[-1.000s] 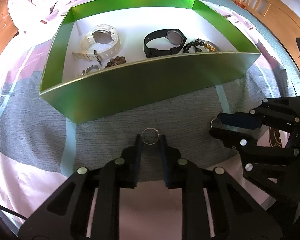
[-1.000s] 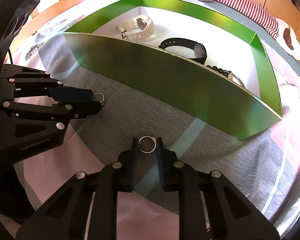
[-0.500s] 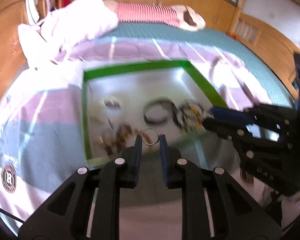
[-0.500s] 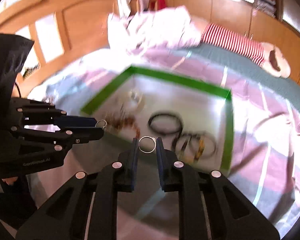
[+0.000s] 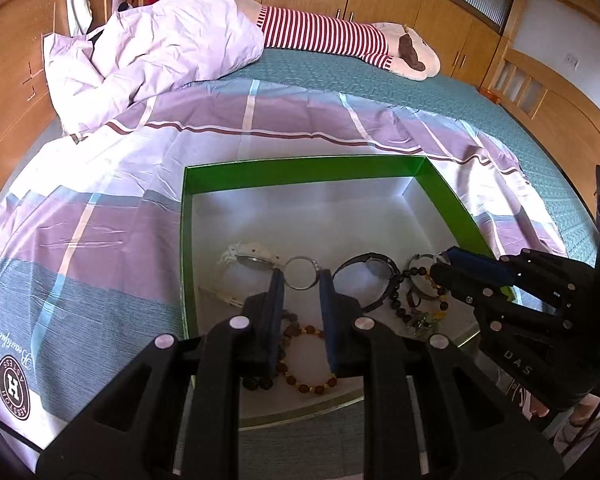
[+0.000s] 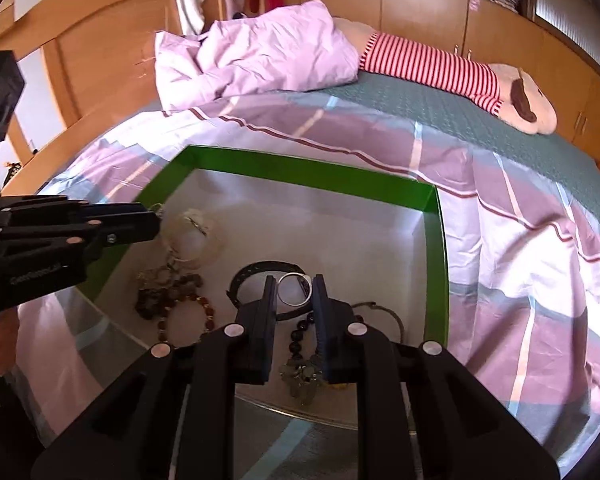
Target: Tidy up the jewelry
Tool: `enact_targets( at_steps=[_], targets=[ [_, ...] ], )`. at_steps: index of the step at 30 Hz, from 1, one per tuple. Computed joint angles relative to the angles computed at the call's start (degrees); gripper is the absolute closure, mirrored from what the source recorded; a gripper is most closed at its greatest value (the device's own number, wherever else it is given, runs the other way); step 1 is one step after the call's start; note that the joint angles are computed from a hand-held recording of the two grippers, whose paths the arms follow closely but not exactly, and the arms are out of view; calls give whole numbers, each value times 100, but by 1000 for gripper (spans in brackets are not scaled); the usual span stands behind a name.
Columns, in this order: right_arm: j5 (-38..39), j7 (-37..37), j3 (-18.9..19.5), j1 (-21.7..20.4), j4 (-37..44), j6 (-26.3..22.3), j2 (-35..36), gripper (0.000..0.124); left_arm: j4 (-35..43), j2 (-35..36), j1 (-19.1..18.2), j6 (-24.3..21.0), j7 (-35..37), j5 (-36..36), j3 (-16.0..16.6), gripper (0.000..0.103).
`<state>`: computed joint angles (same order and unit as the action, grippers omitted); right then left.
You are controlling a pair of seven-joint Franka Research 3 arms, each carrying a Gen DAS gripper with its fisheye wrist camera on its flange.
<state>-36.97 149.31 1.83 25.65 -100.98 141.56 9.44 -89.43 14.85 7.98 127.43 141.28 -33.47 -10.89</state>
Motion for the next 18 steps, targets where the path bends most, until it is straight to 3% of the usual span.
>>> enact_targets(
  at_steps=[2, 3, 4, 6, 8, 13, 18],
  targets=[
    [107, -28, 16, -7, -21, -44, -12, 106, -76, -40, -26, 47, -18, 85, 13, 82],
    [103, -7, 15, 2, 10, -83, 10, 97, -79, -35, -39, 58, -36, 128, 20, 80],
    [52, 71, 7, 29, 43, -163, 16, 77, -88, -36, -41, 56, -46, 146, 22, 73],
    [-265, 439, -30, 98, -28, -227, -74, 59, -106, -49, -23, 26, -70, 114, 23, 64],
    [-358, 557, 1, 73, -106, -191, -168, 58, -87, -47, 0, -36, -83, 59, 25, 52],
    [-839, 1015, 104, 61, -176, -370, -344, 37, -314, -214, -13, 212, 12, -19, 39, 30],
    [-921, 1124, 202, 24, -146, -574, -373, 30, -550, -394, -76, 410, 94, -86, 80, 17]
  ],
)
